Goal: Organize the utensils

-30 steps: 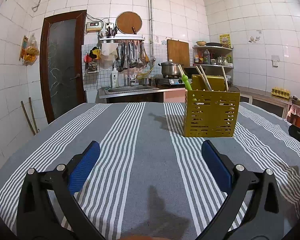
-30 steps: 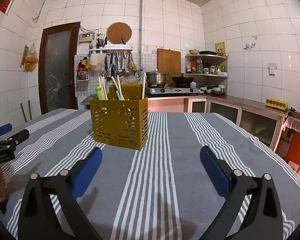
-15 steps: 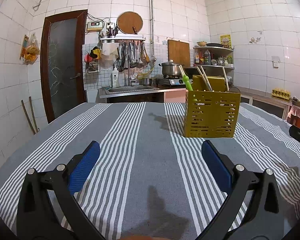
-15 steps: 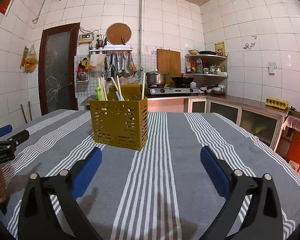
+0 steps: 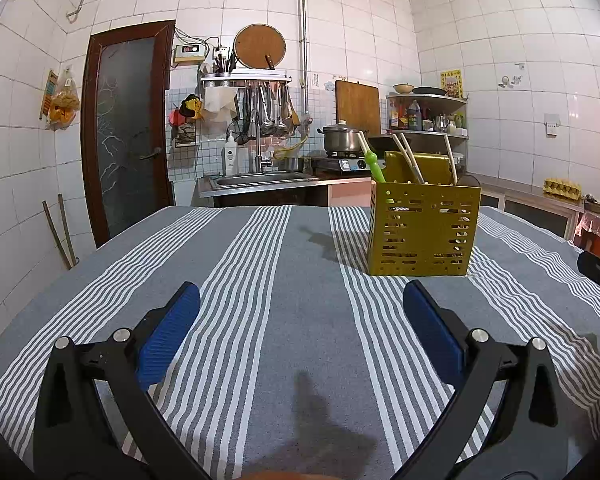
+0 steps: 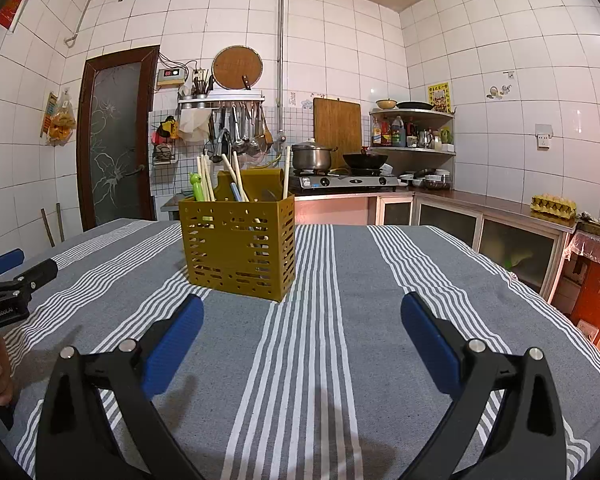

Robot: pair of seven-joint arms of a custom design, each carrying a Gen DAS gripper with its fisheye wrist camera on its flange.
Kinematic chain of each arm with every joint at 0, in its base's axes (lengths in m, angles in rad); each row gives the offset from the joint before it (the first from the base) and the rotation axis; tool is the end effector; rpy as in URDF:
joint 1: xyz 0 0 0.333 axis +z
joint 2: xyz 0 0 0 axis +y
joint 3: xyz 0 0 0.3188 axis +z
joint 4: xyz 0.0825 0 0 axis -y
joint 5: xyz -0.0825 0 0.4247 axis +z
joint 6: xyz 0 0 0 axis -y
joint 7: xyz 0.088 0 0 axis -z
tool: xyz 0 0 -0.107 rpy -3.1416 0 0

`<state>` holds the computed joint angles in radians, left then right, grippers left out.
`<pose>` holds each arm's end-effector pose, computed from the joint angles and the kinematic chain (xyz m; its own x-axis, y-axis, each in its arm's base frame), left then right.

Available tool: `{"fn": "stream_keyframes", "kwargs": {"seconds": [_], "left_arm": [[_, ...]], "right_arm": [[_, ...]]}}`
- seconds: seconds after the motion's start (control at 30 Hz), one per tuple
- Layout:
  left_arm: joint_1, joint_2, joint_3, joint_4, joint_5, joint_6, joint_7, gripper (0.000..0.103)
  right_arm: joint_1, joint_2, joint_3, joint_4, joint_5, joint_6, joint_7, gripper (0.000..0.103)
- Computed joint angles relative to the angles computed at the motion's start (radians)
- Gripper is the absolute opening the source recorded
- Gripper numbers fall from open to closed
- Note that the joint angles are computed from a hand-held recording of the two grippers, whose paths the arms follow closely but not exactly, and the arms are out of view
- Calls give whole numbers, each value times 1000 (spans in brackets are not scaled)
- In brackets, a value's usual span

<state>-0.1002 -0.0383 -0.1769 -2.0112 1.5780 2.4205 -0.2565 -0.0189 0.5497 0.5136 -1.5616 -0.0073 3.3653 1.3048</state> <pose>0.5981 -0.1666 0.5099 0.4597 -0.8877 -0.0266 -0.2654 -0.1087 -0.9580 0.7127 0.2773 0.5042 0.4791 -0.8777 0.0046 -0.2134 -0.1215 -0.9694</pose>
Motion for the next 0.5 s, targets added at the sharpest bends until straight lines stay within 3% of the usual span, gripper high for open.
{"fn": "stream_keyframes", "kwargs": {"seconds": [0.5], "left_arm": [[-2, -3, -3, 1, -12, -1, 23, 98]], "right_arm": [[0, 1, 1, 0, -2, 5, 5, 97]]}}
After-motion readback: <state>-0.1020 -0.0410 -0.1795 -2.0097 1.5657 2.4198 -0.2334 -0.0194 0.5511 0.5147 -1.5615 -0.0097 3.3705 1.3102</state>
